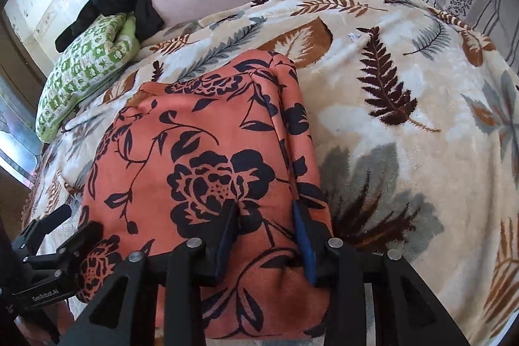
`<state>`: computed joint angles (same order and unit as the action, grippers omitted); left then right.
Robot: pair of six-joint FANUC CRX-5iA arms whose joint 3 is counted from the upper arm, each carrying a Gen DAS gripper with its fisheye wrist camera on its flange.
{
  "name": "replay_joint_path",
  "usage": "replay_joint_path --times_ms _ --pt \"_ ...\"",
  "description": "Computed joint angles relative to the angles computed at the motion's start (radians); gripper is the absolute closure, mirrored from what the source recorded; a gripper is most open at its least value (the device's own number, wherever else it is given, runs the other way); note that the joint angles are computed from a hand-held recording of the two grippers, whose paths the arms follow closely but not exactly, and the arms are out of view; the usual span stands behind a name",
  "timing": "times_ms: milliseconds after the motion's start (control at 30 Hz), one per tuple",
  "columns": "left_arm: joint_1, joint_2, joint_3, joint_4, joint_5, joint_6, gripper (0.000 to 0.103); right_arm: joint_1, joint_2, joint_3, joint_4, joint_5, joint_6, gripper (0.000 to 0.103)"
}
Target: Fold small clothes
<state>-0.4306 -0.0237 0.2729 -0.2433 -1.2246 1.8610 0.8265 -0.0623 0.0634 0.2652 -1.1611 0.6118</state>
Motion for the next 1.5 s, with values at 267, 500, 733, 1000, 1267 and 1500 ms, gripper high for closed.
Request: replay_joint_path --times_ms 267,500,733,1000,1267,1500 --pt "-0.003 -0.052 0.010 -0.087 0.056 0.062 0.000 -0.002 0.017 0.017 -0.013 -0.002 0.000 0.058" --pt "0.048 -0.072 0.010 -0.105 0.051 0.137 0.000 0.006 0.044 0.046 -0.002 -0.031 0.005 0.051" --pt "0.070 -0.089 -0.012 -0.080 0.067 0.153 0.000 0.010 0.051 0.050 0.007 -0.040 0.011 0.050" --pt "0.078 -0.094 -0.009 -0.100 0.050 0.189 0.000 0.008 0.053 0.052 0.005 -0.041 0.011 0.050" --pt "0.078 -0.102 0.011 -0.192 0.009 0.279 0.000 0.007 0.055 0.057 -0.001 -0.046 0.016 0.050" --pt "0.092 -0.106 0.011 -0.198 0.001 0.300 0.000 0.008 0.056 0.059 -0.003 -0.048 0.016 0.050"
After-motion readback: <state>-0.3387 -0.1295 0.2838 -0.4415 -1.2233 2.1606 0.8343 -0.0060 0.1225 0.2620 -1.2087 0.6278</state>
